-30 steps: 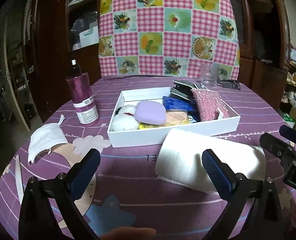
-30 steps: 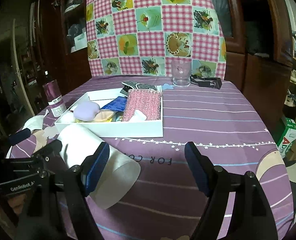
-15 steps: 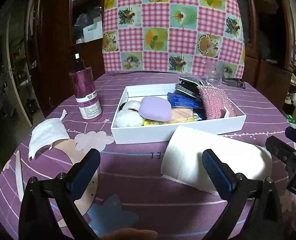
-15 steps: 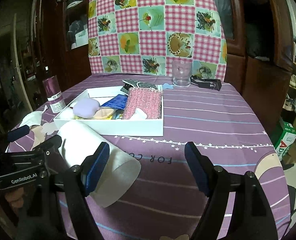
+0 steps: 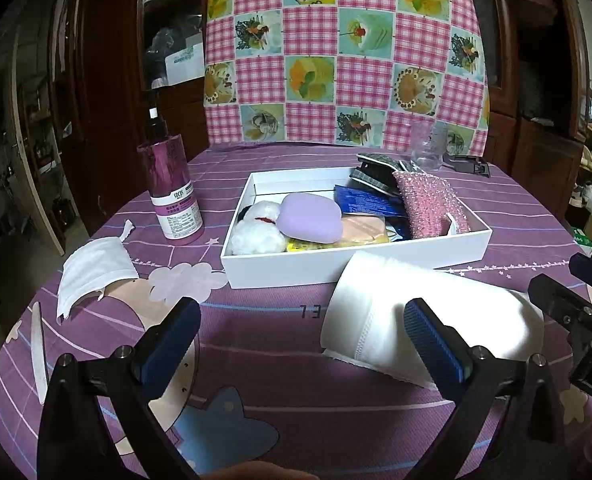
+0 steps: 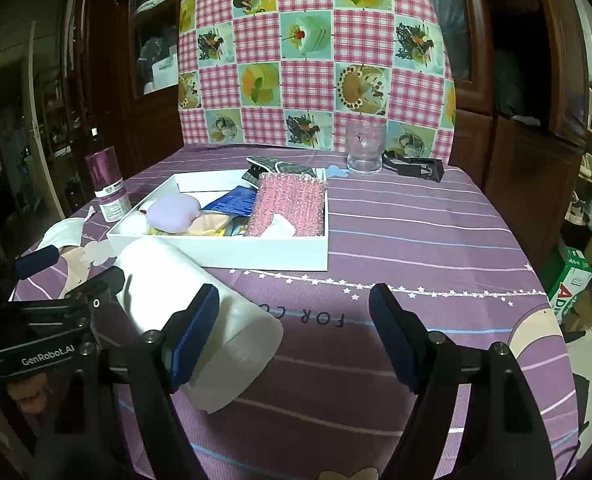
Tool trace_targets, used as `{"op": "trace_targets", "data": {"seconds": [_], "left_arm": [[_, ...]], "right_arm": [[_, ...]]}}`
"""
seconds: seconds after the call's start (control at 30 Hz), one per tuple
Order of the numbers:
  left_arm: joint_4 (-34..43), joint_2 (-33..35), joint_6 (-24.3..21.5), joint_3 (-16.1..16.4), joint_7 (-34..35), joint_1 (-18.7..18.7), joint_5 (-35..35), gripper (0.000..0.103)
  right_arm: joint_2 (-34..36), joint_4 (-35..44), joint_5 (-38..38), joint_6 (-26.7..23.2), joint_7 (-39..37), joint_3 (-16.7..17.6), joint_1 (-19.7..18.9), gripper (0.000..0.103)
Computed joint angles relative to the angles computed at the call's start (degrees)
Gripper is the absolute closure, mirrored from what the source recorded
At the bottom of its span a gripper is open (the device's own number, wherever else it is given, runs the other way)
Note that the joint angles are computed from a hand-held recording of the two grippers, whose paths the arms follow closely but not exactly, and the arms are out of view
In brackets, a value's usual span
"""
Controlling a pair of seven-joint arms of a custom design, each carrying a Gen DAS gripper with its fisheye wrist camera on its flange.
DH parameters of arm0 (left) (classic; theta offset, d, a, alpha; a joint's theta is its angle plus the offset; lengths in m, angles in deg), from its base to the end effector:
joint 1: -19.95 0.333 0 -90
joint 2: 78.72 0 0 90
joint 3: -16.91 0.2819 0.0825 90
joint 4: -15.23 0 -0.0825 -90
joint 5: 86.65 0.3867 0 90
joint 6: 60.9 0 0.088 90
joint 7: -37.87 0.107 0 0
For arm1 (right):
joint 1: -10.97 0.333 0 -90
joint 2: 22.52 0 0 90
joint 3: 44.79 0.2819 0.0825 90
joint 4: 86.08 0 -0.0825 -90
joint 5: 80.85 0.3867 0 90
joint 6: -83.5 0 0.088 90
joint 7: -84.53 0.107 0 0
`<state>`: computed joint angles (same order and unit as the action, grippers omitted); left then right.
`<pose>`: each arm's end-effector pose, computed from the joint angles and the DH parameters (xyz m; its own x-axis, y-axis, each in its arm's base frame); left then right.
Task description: Organize soft objects
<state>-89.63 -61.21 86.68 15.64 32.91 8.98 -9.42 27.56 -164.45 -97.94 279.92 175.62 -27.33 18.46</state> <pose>0.6343 -0.1536 0.3694 0.4133 -0.9091 -0.0523 -0.5244 -0.1906 -0.8299 0.7012 0.2755 0.3376 0.4810 -0.8767 -0.0098 -0.2977 -0.1528 -0.9424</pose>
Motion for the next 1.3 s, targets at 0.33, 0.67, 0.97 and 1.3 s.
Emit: {"op": "trace_targets", "data": {"seconds": [0.33, 0.67, 0.97, 1.3], "left_arm": [[0.0, -0.1, -0.3, 0.0, -0.1, -0.1, 0.2, 0.000], [0.0, -0.1, -0.5, -0.1, -0.2, -0.1, 0.3, 0.000], [-0.1, -0.2, -0.7, -0.1, -0.5, -0.2, 0.8, 0.000], [0.1, -0.3, -2.1, -0.4, 0.8, -0.5, 2.0, 0.000]], "right_arm": [[0.2, 0.3, 0.2, -0.5, -0.5, 0.4, -0.2, 0.025], [0.5, 0.6, 0.4, -0.7, -0.9, 0.6, -0.3, 0.025], [0.6, 0.8, 0.6, -0.8, -1.2, 0.8, -0.4, 0.025], [0.7, 0.8, 0.5, -0.9, -1.5, 1.2, -0.7, 0.025]]}}
